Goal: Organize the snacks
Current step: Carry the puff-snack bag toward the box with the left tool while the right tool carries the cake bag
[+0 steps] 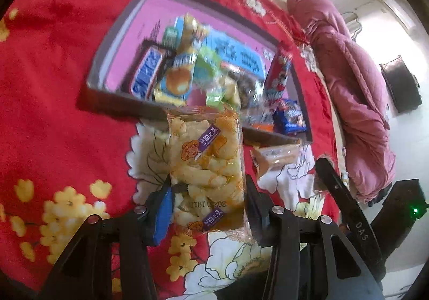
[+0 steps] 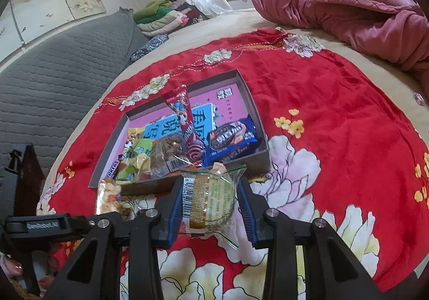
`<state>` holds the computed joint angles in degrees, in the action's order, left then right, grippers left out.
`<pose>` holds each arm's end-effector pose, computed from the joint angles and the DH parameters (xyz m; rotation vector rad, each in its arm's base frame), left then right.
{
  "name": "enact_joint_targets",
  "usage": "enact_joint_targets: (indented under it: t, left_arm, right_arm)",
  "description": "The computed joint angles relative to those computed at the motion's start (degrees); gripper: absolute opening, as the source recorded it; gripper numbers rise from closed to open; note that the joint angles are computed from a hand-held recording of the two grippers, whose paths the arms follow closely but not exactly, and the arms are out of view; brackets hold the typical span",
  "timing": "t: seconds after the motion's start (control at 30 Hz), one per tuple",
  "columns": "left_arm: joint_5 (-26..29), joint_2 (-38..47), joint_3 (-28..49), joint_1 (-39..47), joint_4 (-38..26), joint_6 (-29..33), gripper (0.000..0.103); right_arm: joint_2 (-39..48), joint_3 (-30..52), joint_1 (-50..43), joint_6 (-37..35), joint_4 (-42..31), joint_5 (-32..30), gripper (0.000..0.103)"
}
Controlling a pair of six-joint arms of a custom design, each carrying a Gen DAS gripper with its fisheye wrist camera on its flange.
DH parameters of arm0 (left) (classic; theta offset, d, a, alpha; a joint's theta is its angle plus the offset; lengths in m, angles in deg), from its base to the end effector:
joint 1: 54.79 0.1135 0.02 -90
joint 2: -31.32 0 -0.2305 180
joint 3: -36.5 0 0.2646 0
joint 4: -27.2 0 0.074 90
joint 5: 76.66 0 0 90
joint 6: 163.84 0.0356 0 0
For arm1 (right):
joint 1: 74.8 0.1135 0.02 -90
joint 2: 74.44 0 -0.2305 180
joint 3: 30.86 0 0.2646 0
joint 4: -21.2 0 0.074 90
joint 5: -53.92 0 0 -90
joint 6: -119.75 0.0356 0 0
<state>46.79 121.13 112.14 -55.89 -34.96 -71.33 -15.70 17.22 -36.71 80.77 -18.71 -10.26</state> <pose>0.2999 -0.0254 0.1785 0.1878 2.7781 -0.8320 0.1888 0.1283 0.1797 0.4547 2.3045 0.2062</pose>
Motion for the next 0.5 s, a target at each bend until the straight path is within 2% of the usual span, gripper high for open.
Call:
enact_joint_targets:
  t: [0.27,0.5]
  left_arm:
    - [-1.90,-1.09,2.85,0.77,0.63,0.55,0.049]
    - [-4.07,1.23,6.43,0.64,2.66,-0.22,0.049]
  right_arm:
    - [2.01,1.58,-1.22,-3.11,3.61,0.32,0.039]
    - [5.10,3.49,-3.08,-6.35,6.38,0.24,0.039]
